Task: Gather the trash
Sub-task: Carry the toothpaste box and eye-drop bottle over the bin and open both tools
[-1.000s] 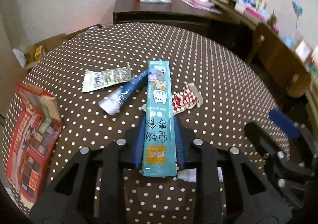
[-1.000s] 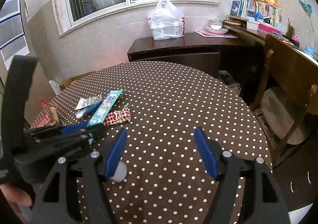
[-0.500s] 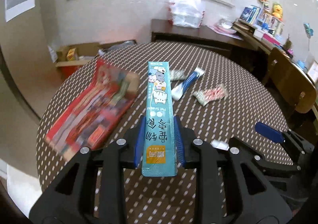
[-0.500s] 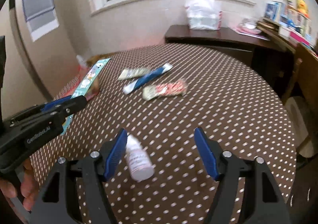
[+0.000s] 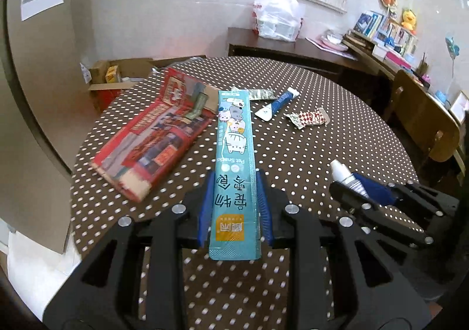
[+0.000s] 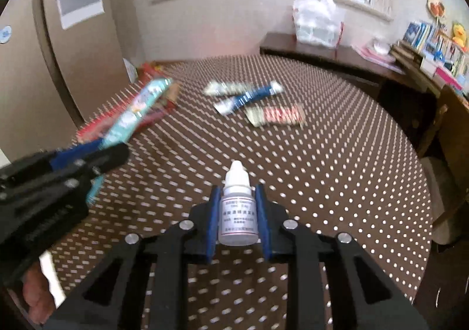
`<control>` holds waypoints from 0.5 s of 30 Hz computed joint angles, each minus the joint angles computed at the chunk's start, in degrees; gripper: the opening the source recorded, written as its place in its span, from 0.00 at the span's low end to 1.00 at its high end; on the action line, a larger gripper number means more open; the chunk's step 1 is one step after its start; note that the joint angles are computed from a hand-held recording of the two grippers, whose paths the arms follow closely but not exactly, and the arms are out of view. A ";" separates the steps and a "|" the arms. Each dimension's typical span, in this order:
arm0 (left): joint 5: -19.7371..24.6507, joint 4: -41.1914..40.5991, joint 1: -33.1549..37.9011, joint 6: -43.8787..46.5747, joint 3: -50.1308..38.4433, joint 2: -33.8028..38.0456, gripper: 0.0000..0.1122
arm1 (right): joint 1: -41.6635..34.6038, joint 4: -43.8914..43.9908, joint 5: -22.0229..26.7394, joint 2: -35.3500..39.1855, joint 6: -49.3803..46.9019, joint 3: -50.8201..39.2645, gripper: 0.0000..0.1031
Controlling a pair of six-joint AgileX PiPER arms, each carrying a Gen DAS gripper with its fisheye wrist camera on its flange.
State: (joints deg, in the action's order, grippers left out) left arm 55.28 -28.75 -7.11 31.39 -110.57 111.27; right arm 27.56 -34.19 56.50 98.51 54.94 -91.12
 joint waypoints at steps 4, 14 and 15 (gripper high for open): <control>-1.14 -3.10 3.96 2.92 4.22 -4.01 0.25 | 5.75 -4.06 2.55 -0.08 2.42 -4.25 0.23; 1.08 -11.46 21.48 12.43 10.35 -9.03 0.25 | 17.63 -4.99 7.13 11.30 -2.35 -26.13 0.23; 1.14 -11.90 23.50 13.40 10.77 -9.02 0.25 | 18.58 -4.37 7.57 13.60 -3.55 -29.59 0.23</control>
